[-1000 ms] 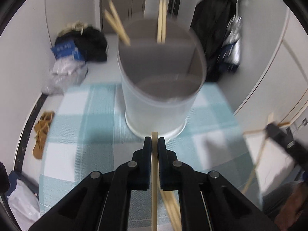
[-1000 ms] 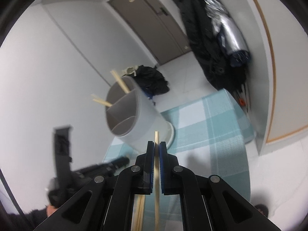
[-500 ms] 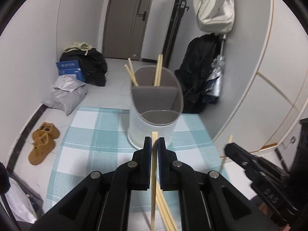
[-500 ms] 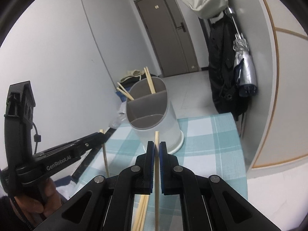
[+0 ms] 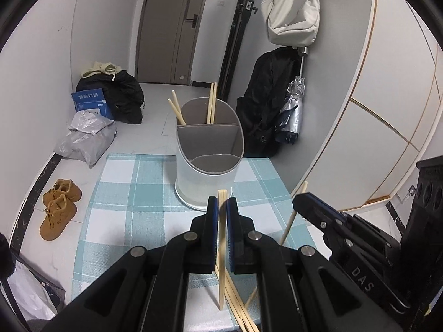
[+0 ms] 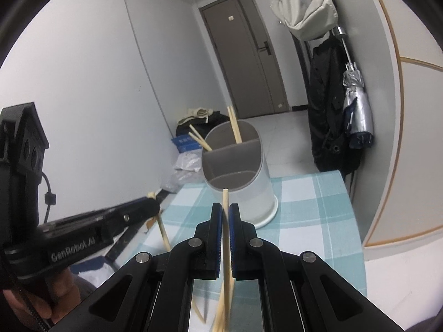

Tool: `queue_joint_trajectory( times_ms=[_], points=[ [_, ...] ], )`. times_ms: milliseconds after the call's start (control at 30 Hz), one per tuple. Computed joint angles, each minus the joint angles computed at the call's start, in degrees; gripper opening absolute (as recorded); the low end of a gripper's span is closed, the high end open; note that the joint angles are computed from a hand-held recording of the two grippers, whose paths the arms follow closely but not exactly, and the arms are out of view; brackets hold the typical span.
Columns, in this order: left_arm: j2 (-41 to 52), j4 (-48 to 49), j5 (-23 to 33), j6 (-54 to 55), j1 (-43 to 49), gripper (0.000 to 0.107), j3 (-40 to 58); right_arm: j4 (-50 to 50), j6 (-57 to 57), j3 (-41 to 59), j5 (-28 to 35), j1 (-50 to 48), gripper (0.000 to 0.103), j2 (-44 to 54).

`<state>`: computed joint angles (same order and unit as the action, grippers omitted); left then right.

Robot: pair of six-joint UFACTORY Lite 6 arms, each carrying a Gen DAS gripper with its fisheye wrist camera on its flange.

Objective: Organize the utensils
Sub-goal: 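Carry both held chopsticks up and over the white utensil holder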

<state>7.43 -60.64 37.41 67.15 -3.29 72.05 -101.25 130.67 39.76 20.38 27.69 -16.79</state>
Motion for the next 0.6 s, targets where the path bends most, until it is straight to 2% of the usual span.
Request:
queue_joint_trajectory(
  times_ms=[200, 367, 500, 600],
  points=[
    [0.0, 2.0, 5.1, -3.6, 1.1, 0.002, 3.3, 1.6, -3.0, 1.0, 0.5, 1.2, 0.004, -1.7],
    [-0.2, 4.5, 6.9, -7.0, 0.2, 0.002, 6.3, 2.9, -5.5, 2.1, 1.9, 2.9, 0.004, -2.4],
    [1.2, 6.3, 8.4, -9.9, -0.6, 0.001, 10.9, 3.7, -7.1, 3.8, 0.4, 1.5, 0.004, -2.6],
    [3.9, 7.7, 10.3, -13.4, -0.9, 0.001, 15.9, 5.2, -9.1, 5.8, -2.9, -1.3, 0.004, -2.9]
  ],
)
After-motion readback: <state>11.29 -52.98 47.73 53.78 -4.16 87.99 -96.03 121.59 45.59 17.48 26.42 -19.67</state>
